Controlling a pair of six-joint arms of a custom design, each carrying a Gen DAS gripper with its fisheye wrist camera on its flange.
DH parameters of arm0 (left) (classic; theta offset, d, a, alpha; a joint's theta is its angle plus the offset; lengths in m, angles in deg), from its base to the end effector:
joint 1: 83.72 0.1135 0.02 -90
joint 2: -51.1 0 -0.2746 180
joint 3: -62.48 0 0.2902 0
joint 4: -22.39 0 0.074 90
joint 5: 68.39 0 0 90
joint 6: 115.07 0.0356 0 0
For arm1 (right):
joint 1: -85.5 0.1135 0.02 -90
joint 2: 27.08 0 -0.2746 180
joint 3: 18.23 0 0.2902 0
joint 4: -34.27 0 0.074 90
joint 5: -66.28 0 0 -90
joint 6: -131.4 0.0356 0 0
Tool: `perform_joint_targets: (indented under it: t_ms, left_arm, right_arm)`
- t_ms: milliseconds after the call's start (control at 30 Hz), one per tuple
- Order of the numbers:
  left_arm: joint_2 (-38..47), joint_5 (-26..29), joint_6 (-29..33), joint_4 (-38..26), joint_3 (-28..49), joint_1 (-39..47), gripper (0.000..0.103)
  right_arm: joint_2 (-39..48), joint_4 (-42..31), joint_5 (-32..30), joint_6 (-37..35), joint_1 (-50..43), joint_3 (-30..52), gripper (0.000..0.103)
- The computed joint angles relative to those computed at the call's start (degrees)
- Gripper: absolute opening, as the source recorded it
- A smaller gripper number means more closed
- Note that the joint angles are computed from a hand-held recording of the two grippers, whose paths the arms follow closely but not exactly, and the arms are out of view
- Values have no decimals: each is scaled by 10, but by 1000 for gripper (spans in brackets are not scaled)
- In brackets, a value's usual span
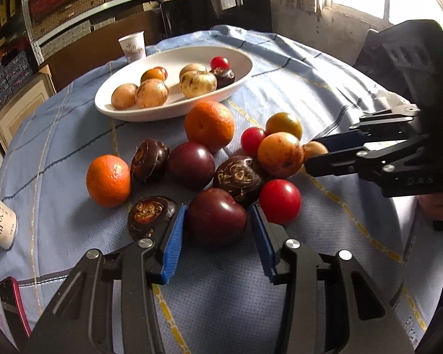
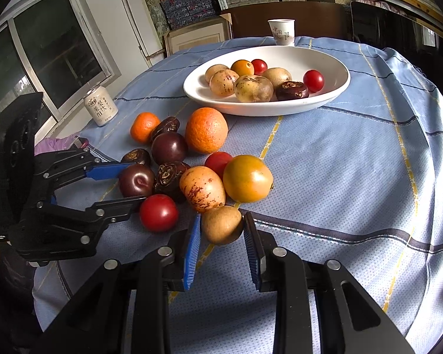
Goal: Organize fruits
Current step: 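Grasp the small tan round fruit with the right tool while the left tool grasps a dark red plum, then carry both held fruits over the white plate and open both tools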
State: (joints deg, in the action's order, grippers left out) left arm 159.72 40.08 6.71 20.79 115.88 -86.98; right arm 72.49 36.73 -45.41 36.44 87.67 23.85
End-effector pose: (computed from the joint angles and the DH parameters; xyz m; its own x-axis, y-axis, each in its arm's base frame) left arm 0.3310 -0.0302 0.0452 -0.5908 0.5340 -0.6049 0.6331 0.7715 0.0628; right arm 0.2823 0.0239 0.0518 -0.7945 -0.1105 -0.5972 -0.3167 0.9144 0.2522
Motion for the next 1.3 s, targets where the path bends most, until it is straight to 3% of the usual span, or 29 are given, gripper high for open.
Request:
perform_joint_targets:
  t_ms: [200, 767, 1033, 1167, 1300]
  left_arm:
    - [5, 25, -12, -23, 14, 17, 39]
    - [5, -57, -25, 5, 2, -19, 38]
    - [-27, 16, -53, -28, -5, 22, 37]
    - [-49, 83, -54, -96, 20, 53, 37]
    - [-60, 117, -72, -139, 56, 65, 37]
  right_arm:
    - [2, -1, 1, 0, -3, 0, 30]
    - [14, -1, 26, -3, 15, 5, 30]
    - [7, 8, -31, 16, -15, -1, 29]
    - [-22, -23, -68, 14, -28, 6, 29]
    - [-64, -30, -27, 13, -21, 19, 29]
